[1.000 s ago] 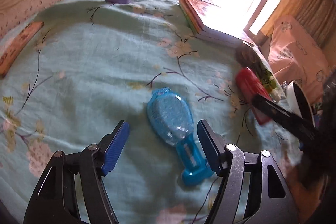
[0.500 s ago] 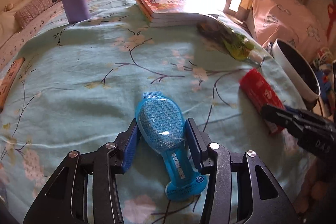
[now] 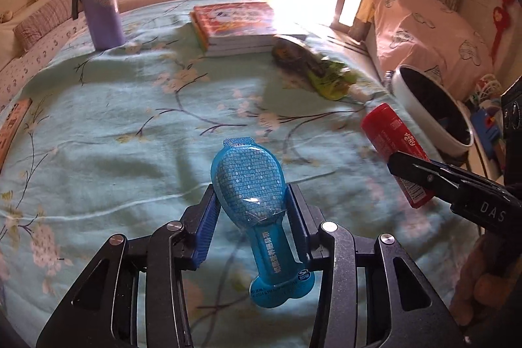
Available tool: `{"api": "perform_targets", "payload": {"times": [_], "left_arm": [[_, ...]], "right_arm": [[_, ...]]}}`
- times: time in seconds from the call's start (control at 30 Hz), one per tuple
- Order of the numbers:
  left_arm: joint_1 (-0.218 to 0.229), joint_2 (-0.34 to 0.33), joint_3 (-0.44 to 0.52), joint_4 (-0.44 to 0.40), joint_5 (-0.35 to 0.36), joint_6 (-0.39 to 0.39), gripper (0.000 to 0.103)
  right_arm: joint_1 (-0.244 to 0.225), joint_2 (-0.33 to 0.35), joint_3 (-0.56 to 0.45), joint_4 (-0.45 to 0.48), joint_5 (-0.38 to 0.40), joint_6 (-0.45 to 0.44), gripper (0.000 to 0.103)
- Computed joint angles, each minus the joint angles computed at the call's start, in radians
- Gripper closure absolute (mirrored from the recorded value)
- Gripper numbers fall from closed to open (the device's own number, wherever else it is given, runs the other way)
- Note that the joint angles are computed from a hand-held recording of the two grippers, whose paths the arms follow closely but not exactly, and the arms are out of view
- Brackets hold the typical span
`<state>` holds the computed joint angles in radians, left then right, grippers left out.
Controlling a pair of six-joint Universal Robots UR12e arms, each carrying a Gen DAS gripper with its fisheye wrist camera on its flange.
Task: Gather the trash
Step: 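Carry the blue hairbrush and red bottle over the black trash bin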
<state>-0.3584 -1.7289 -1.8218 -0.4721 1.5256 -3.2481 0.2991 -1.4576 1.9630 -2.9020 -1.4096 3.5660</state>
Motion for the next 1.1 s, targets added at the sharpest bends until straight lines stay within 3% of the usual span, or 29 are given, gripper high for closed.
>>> {"api": "perform_targets", "payload": {"times": [0.2, 0.5, 1.1], "left_arm": [[-0.029, 0.005, 0.011, 0.005, -0.038, 0.007, 0.063], [-0.093, -0.02, 0.054, -0.009, -0.033, 0.049, 0.063], [-0.17, -0.097, 0.183, -0.035, -0.026, 0.097, 0.063]], "right_arm": [[-0.019, -0.067, 0.059, -0.055, -0.008, 0.023, 0.074], [-0.069, -0.146, 0.144, -0.111, -0.008, 0.072, 0.074], [-0.166, -0.228, 0.212, -0.149, -0.042, 0.093, 0.074]]}}
